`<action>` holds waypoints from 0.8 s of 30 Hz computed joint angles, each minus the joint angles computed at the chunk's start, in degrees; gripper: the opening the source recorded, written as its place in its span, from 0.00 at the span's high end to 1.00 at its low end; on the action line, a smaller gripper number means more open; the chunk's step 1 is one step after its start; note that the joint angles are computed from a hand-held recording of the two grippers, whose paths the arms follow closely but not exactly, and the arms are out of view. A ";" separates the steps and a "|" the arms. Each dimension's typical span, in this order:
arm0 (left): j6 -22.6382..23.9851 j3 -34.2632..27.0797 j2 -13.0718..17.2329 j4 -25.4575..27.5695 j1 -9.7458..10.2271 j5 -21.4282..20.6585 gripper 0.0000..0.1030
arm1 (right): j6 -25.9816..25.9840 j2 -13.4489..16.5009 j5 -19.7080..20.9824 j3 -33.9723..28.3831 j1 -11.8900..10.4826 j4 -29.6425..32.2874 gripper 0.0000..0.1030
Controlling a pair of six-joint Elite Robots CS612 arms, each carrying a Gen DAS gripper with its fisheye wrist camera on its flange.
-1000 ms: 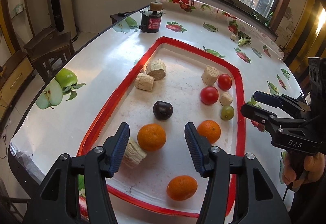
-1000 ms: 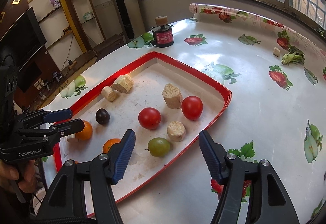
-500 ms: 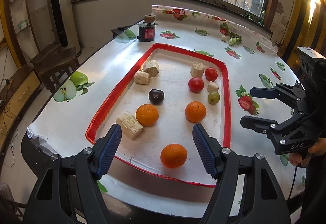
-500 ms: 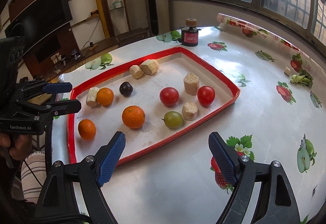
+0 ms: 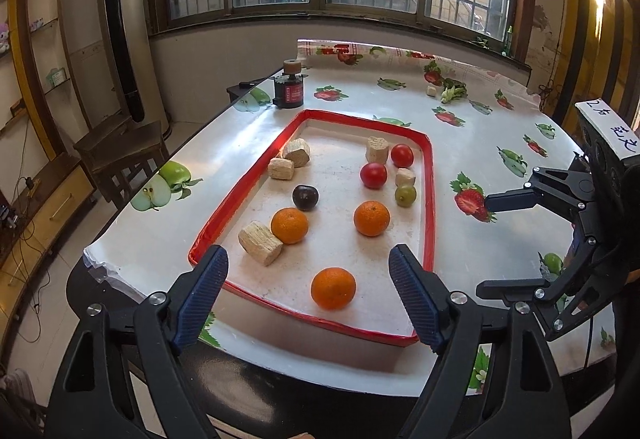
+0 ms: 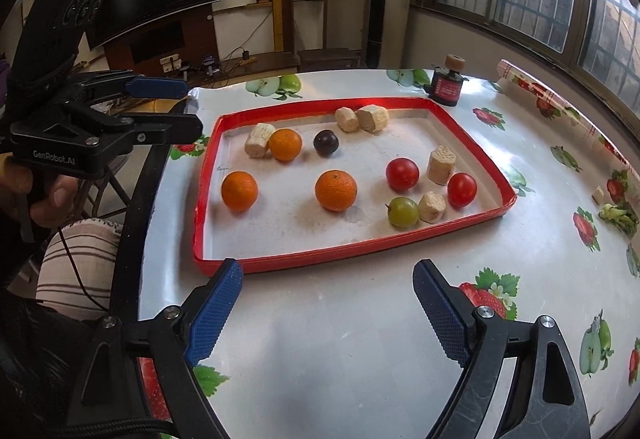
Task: Organize fruits
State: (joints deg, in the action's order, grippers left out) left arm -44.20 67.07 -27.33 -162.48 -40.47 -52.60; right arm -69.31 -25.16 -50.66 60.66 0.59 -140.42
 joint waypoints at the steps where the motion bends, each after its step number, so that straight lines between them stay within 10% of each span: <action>1: 0.08 0.14 -0.04 -0.23 -0.12 0.13 0.19 | -0.72 -0.21 0.19 0.42 -0.08 -0.06 0.14; 24: 2.42 0.97 -0.11 -2.68 -1.90 3.82 0.19 | 1.06 -2.02 7.15 4.72 -2.01 -6.58 0.14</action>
